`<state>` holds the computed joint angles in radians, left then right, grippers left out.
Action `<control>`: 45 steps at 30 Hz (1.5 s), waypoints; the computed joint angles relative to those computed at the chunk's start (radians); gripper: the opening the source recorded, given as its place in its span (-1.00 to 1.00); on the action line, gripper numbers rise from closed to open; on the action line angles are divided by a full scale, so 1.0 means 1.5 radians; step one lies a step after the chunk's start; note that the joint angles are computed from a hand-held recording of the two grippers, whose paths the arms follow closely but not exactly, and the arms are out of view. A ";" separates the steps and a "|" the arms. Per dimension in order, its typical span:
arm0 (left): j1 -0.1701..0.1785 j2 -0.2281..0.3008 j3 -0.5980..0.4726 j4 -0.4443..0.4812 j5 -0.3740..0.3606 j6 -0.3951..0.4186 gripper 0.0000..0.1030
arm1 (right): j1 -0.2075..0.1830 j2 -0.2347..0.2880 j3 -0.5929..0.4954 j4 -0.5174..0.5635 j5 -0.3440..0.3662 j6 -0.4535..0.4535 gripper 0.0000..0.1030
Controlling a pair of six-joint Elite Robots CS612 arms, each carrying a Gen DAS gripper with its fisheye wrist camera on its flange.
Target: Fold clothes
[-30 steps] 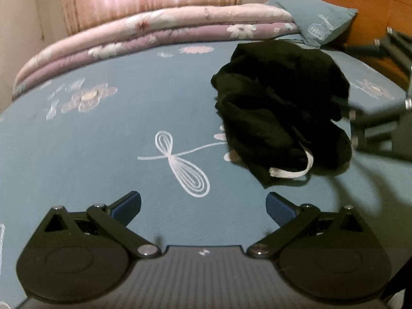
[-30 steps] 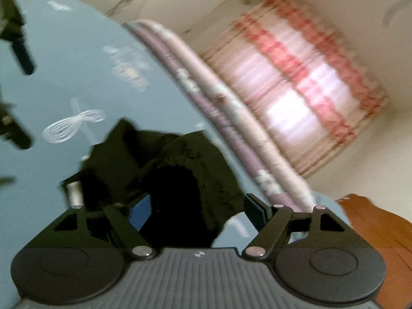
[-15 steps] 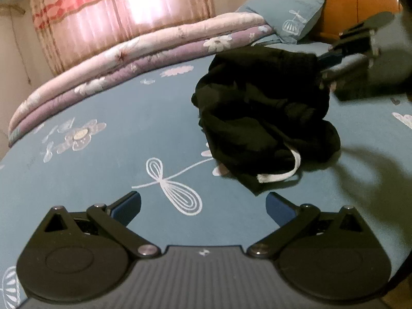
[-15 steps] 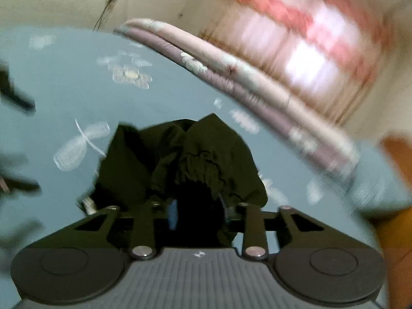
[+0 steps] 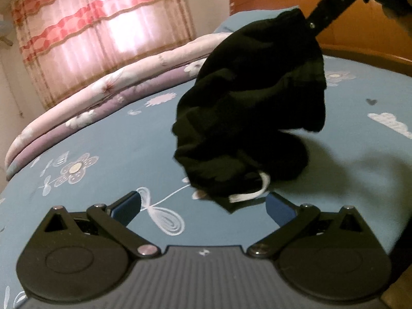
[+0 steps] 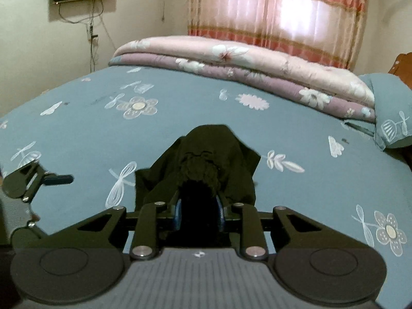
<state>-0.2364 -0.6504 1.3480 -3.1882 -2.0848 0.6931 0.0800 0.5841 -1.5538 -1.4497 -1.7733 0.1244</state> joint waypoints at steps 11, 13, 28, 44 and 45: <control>-0.012 -0.007 0.022 -0.024 -0.044 0.068 0.99 | -0.001 0.004 -0.040 0.079 0.004 0.066 -0.43; -0.016 -0.004 0.022 -0.041 -0.055 0.083 0.99 | 0.000 0.000 -0.029 0.077 0.012 0.063 -0.43; -0.039 0.059 -0.013 -0.242 -0.140 0.269 0.67 | -0.005 -0.007 -0.005 0.058 0.065 0.065 -0.40; -0.051 0.065 -0.003 -0.237 -0.144 0.369 -0.25 | -0.015 0.003 -0.015 0.057 0.089 0.089 -0.35; -0.050 0.064 -0.002 -0.233 -0.145 0.370 -0.43 | -0.014 0.003 -0.014 0.057 0.090 0.088 -0.35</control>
<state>-0.3118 -0.5543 1.3446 -3.5379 -2.3022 1.2489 0.0591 0.5882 -1.5750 -1.3648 -1.6389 0.2559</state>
